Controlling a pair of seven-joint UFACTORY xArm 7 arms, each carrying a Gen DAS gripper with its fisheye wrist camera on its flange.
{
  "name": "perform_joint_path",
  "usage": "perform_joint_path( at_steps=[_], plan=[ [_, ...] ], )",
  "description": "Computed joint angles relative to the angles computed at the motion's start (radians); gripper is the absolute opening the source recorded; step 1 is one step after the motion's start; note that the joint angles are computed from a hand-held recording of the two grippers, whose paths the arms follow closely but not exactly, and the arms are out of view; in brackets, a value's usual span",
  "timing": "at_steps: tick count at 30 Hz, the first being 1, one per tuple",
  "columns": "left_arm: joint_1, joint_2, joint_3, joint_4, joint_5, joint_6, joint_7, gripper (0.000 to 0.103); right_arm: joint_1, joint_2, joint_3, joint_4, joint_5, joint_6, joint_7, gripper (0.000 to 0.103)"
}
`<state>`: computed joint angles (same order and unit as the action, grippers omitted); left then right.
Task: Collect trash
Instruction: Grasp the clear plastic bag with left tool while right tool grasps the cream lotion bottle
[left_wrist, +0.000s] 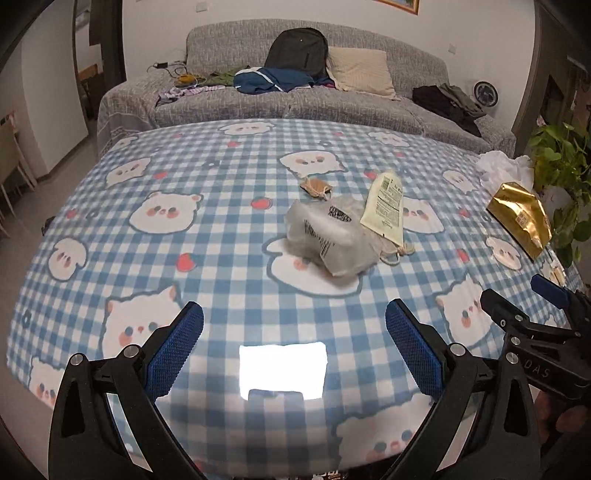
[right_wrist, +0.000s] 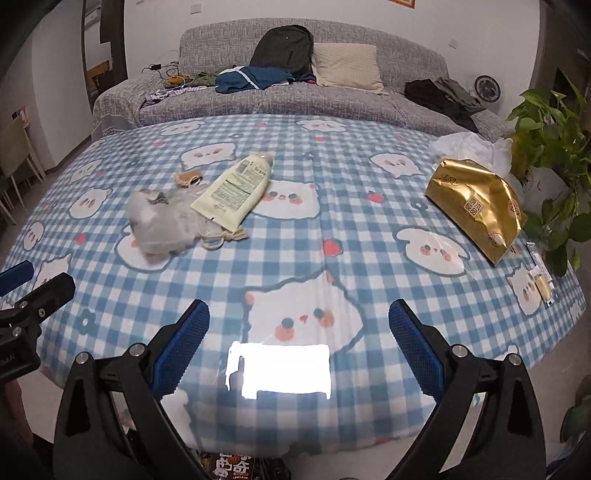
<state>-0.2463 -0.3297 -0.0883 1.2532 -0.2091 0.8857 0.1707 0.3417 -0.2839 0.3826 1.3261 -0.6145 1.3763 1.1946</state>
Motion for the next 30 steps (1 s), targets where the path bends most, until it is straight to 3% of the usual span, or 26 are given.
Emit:
perform_joint_path(
  at_steps=[10,21,24,26,30],
  plan=[
    [-0.011,0.266,-0.047,0.253,0.071,0.03,-0.114,0.097,-0.051,0.052,-0.076,0.024,-0.016,-0.11,-0.064,0.094],
    [-0.036,0.412,-0.054,0.385,0.096,0.077,-0.14,0.093,-0.065,0.112,-0.123,0.045,-0.017,-0.16,-0.091,0.094],
    [-0.043,0.427,-0.055,0.399,0.116,0.109,-0.145,0.08,-0.063,0.124,-0.128,0.053,-0.022,-0.165,-0.095,0.094],
    [-0.039,0.433,-0.054,0.406,0.094,0.129,-0.134,0.065,-0.061,0.132,-0.131,0.06,-0.025,-0.164,-0.095,0.094],
    [-0.026,0.432,-0.049,0.413,0.051,0.16,-0.109,0.052,-0.057,0.146,-0.138,0.075,-0.025,-0.167,-0.096,0.094]
  ],
)
